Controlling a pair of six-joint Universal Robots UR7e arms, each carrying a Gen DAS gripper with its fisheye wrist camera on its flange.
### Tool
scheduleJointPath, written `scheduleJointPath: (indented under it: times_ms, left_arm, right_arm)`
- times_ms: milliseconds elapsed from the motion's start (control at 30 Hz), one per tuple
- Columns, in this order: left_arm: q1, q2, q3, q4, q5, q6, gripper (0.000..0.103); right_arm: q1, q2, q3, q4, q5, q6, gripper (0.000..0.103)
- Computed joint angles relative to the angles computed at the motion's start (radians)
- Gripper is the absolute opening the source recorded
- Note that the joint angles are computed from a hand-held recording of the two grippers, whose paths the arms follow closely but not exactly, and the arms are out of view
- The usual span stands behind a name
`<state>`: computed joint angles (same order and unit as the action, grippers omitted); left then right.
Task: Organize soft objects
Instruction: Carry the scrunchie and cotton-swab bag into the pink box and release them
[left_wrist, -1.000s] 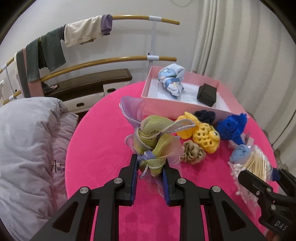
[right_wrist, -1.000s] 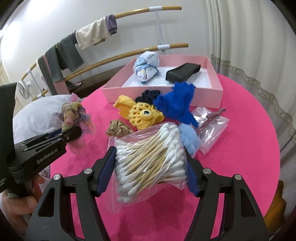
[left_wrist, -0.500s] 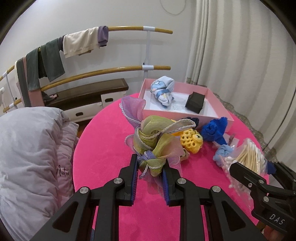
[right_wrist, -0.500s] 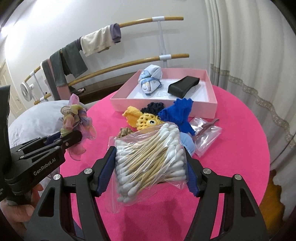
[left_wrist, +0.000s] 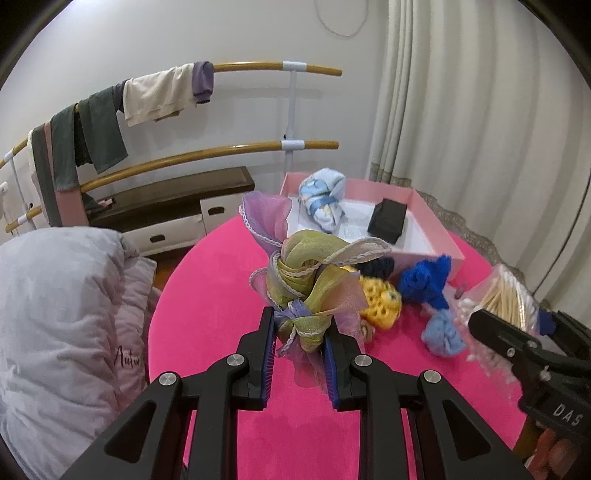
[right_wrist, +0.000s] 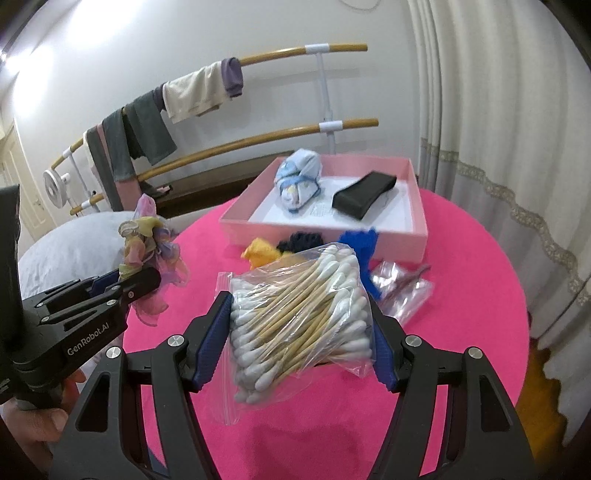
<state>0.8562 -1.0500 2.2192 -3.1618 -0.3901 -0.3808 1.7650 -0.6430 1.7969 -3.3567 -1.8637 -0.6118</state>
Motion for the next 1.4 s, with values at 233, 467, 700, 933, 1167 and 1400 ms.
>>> scheduleJointPath:
  times_ms: [233, 467, 700, 933, 1167, 1400]
  left_arm:
    - [0.058, 0.071, -0.147, -0.164, -0.035, 0.253, 0.020]
    - [0.135, 0.137, -0.331, -0.201, -0.119, 0.424, 0.020]
    - [0.217, 0.214, -0.526, -0.141, -0.196, 0.503, 0.020]
    - [0.289, 0.302, -0.727, -0.042, -0.262, 0.545, 0.020]
    - [0.331, 0.379, -0.866, 0.035, -0.295, 0.557, 0.020]
    - [0.363, 0.454, -1.004, 0.132, -0.311, 0.556, 0.021]
  right_arm:
    - [0.012, 0.027, -0.127, 0.051, 0.006, -0.020, 0.064]
    - [0.020, 0.097, -0.323, 0.162, -0.010, -0.026, 0.064]
    - [0.016, 0.181, -0.516, 0.280, -0.039, -0.027, 0.064]
    - [0.005, 0.244, -0.645, 0.367, -0.069, -0.021, 0.064]
    - [-0.005, 0.291, -0.723, 0.416, -0.091, -0.005, 0.064]
    - [-0.018, 0.335, -0.803, 0.484, -0.105, 0.017, 0.064]
